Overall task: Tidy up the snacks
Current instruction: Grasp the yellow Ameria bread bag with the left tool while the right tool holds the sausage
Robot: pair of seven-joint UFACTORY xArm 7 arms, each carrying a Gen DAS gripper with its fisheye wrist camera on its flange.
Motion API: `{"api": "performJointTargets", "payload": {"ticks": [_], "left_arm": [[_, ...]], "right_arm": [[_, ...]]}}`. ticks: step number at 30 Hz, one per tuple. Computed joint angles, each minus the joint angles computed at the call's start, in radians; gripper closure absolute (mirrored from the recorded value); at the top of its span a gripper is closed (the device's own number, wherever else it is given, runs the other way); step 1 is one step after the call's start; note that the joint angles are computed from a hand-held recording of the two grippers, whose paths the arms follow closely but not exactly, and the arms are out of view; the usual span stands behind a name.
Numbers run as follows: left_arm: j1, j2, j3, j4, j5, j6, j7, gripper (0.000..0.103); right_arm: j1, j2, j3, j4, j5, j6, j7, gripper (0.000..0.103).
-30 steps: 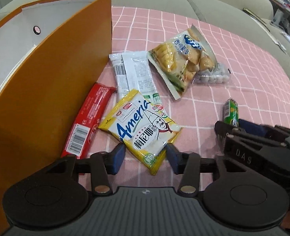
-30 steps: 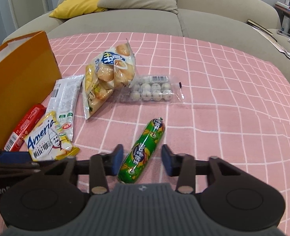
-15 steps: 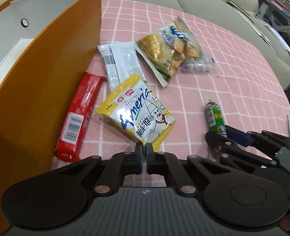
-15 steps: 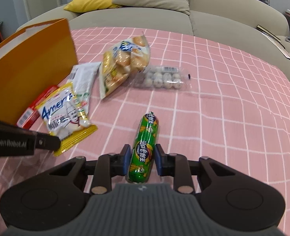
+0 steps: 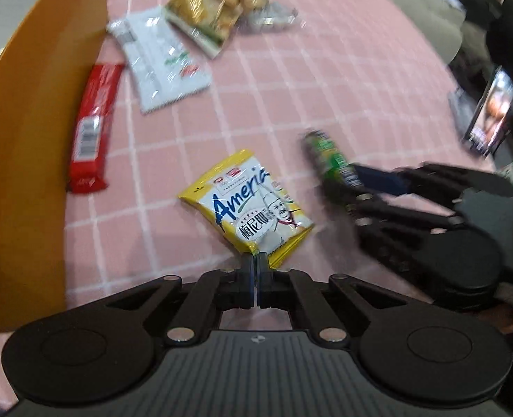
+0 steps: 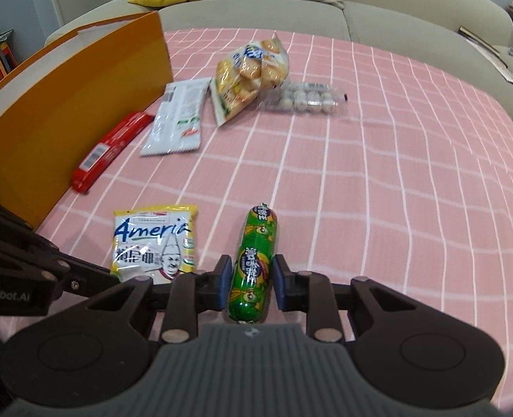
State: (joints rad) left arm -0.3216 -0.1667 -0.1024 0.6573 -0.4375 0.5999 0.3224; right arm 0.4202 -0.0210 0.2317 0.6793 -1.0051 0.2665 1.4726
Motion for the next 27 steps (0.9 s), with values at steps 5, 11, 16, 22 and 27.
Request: {"api": "performJointTargets", "payload": {"ticks": [5, 11, 16, 22, 27], "left_arm": [[0.039, 0.000, -0.026, 0.000, 0.191, 0.005, -0.142, 0.101], [0.044, -0.025, -0.036, -0.038, 0.295, -0.070, -0.270, 0.079], [0.012, -0.088, -0.010, -0.099, 0.201, -0.142, -0.295, 0.035], [0.005, -0.059, -0.021, -0.110, 0.177, -0.251, -0.446, 0.021], [0.048, 0.007, -0.075, -0.068, 0.344, -0.264, -0.634, 0.019]], "right_arm": [[0.010, -0.033, 0.015, -0.040, 0.151, -0.008, -0.084, 0.081], [0.002, -0.044, 0.042, -0.048, 0.161, 0.004, -0.092, 0.081], [-0.005, -0.044, 0.040, -0.055, 0.170, -0.024, -0.104, 0.080], [-0.037, -0.051, 0.050, -0.055, 0.033, -0.056, 0.032, 0.074], [-0.045, -0.042, 0.047, -0.041, -0.081, -0.061, 0.135, 0.074]]}}
